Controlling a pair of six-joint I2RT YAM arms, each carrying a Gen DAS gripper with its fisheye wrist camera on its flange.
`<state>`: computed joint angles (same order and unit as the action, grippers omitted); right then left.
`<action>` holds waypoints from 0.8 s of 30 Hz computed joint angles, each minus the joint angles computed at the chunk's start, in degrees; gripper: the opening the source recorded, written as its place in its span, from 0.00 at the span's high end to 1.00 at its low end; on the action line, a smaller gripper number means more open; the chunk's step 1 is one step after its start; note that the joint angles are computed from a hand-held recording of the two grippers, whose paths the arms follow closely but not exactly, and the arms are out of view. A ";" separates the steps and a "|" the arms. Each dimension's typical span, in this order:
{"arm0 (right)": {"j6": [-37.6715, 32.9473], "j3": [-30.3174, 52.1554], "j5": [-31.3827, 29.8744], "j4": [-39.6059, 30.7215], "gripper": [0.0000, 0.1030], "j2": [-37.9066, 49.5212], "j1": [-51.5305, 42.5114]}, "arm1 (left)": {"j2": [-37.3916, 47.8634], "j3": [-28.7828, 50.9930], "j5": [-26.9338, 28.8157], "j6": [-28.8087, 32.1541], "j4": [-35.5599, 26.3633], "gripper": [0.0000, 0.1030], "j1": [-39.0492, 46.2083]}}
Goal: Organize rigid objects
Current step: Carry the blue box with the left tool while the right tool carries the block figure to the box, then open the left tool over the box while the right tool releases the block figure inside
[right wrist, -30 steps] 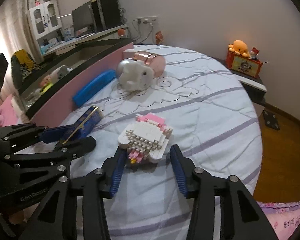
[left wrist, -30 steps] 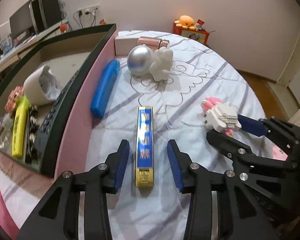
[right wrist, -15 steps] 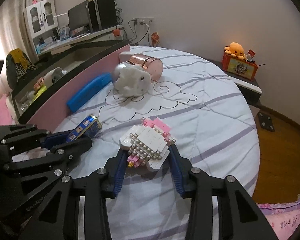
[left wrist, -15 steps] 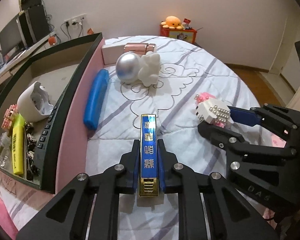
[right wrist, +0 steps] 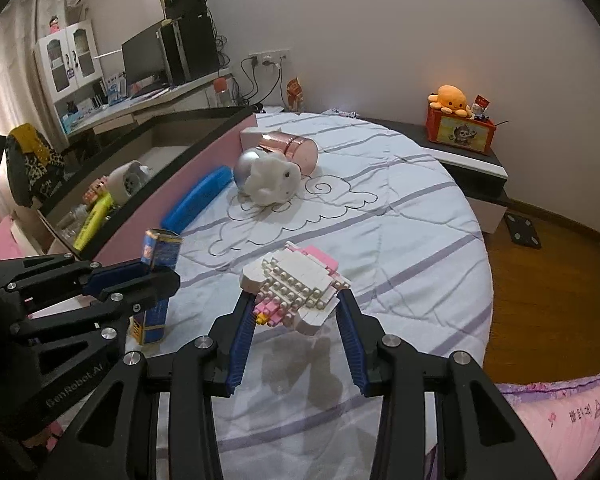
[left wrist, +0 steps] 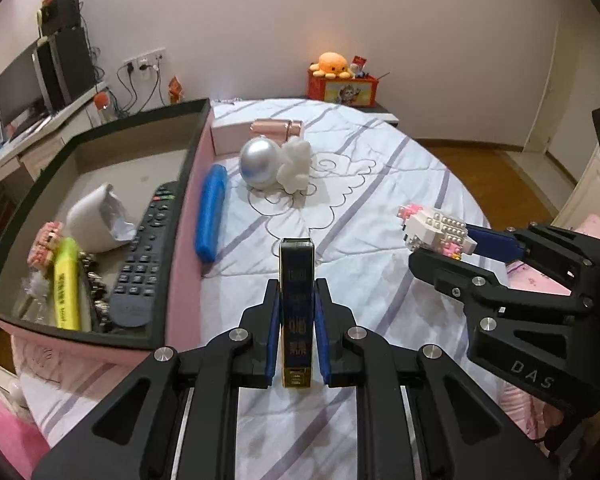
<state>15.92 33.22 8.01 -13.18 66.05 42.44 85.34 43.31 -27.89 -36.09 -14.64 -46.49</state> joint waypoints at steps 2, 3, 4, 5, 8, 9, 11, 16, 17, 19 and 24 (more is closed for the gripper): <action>1.15 0.36 1.19 -1.32 0.59 -1.13 1.53 | -2.22 -0.84 -0.41 0.17 -0.97 0.85 -0.23; 1.89 0.54 2.05 -1.91 0.59 -2.02 2.57 | -2.88 -1.02 -0.62 0.21 -1.31 0.85 -0.22; 2.34 0.86 2.40 -2.45 0.59 -2.38 3.26 | -4.40 -1.67 -0.80 0.12 -2.12 0.85 -0.20; 2.83 1.60 3.10 -3.35 0.59 -2.69 4.51 | -5.75 -2.23 -0.81 0.20 -2.75 0.85 -0.18; 4.00 3.30 5.81 -4.39 0.59 -2.47 7.87 | -9.61 -3.40 -1.39 0.75 -4.52 0.85 -0.13; 4.36 4.05 6.87 -4.57 0.59 -2.28 9.27 | -10.76 -3.55 -1.63 0.90 -5.21 0.85 -0.05; 4.91 5.73 8.55 -5.10 0.59 -1.63 11.67 | -14.06 -4.29 -2.23 1.85 -6.39 0.85 0.28; 5.17 10.41 11.41 -5.41 0.59 0.94 15.72 | -23.59 -7.01 -0.92 5.49 -9.02 0.82 4.51; 4.80 11.80 11.17 -5.55 0.59 2.15 16.00 | -25.13 -7.66 -0.01 6.35 -8.93 0.81 5.59; 3.76 14.51 10.95 -5.31 0.59 4.71 16.55 | -28.57 -8.56 2.79 8.99 -9.00 0.79 9.17; 1.81 21.37 10.32 -4.83 0.59 11.93 17.73 | -34.22 -10.24 9.71 14.23 -7.98 0.80 15.22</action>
<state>17.73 54.59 18.33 -18.02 77.97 60.17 51.12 33.07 -18.18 -21.86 -22.62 -31.26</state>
